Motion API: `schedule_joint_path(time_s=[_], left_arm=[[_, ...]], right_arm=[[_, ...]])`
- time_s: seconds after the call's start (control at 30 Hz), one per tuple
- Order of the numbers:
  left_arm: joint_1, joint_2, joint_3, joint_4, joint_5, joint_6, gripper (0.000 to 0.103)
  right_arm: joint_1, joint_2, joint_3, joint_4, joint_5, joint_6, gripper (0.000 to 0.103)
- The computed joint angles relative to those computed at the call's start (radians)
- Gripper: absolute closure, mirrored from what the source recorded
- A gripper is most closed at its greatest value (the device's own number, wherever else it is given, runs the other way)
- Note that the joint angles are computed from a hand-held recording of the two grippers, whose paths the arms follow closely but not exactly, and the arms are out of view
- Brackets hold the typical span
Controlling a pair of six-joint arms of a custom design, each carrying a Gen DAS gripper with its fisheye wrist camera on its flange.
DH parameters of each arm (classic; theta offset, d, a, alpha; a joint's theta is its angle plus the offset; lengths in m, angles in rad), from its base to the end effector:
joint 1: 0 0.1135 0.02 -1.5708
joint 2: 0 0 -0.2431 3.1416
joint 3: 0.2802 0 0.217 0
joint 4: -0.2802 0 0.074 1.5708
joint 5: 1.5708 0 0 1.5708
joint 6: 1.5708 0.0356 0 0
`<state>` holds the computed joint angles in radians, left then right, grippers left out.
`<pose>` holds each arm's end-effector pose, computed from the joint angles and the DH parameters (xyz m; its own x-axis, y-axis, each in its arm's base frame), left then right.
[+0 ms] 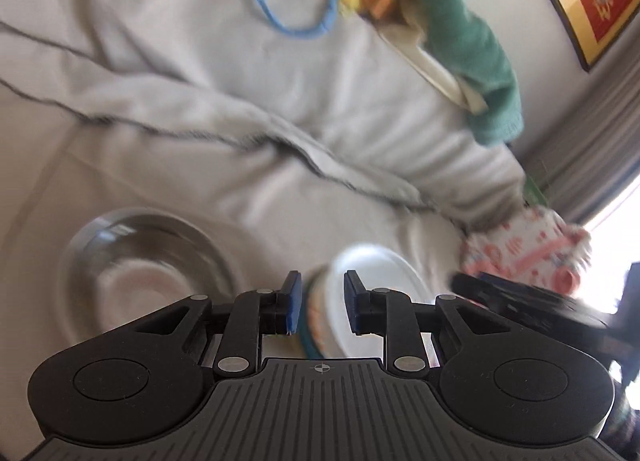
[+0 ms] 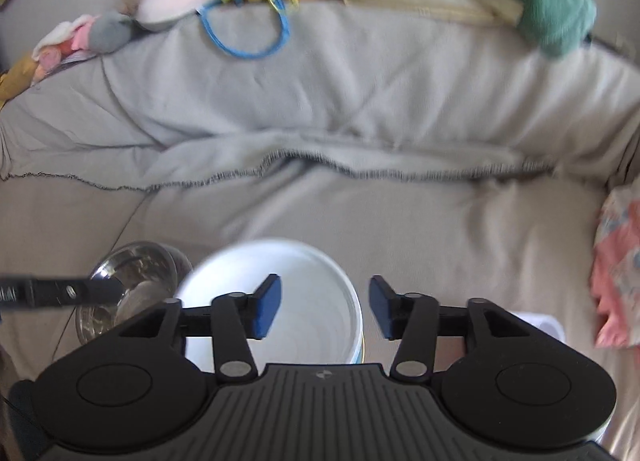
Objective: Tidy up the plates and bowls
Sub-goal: 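Lower the stacked bowls onto the sheet with the left tool and open it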
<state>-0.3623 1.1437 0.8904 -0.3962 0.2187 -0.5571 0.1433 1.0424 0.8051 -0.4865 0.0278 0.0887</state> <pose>0.2056 -0.0862 0.2748 -0.7484 -0.2683 -0.6066 0.1318 0.8361 -0.5324 0.1945 0.0271 0.2602 -0.6637 -0.0063 -0.7480 -0.0636 0.9968 0.0480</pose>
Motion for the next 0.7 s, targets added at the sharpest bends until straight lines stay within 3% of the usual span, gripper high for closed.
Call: schedule_joint_path(time_s=[0.03,0.1,0.17,0.3,0.4,0.53,0.63,0.7], left_arm=[[0.025,-0.03,-0.012,-0.02,-0.046,0.026,0.077],[0.068,-0.057,-0.026,-0.067,-0.172,0.076,0.077],[0.131,-0.055,-0.052,-0.091,-0.221,0.104,0.077],[0.302,-0.011,-0.136,-0.028,-0.067,0.156,0.077],[0.36,0.028,-0.197,0.042,-0.017,0.185,0.077],[0.425,0.057,-0.261,0.127,0.044,0.192,0.077],[0.458,0.095,-0.281,0.177,0.044,0.193,0.077],[0.488,0.136,-0.282,0.216,0.072,0.204,0.071]], right_arm=[[0.082,-0.064,-0.015,-0.003,0.045,0.024,0.037],[0.176,-0.105,-0.045,0.017,0.127,0.089,0.036],[0.281,-0.117,-0.054,0.01,0.143,0.186,0.036],[0.446,-0.074,-0.115,0.102,0.117,0.43,0.038],[0.656,-0.02,-0.191,0.238,0.278,0.584,0.038],[0.783,0.185,-0.156,0.281,0.39,0.626,0.038],[0.752,0.288,-0.157,0.342,0.306,0.675,0.038],[0.736,0.328,-0.18,0.427,0.26,0.683,0.037]])
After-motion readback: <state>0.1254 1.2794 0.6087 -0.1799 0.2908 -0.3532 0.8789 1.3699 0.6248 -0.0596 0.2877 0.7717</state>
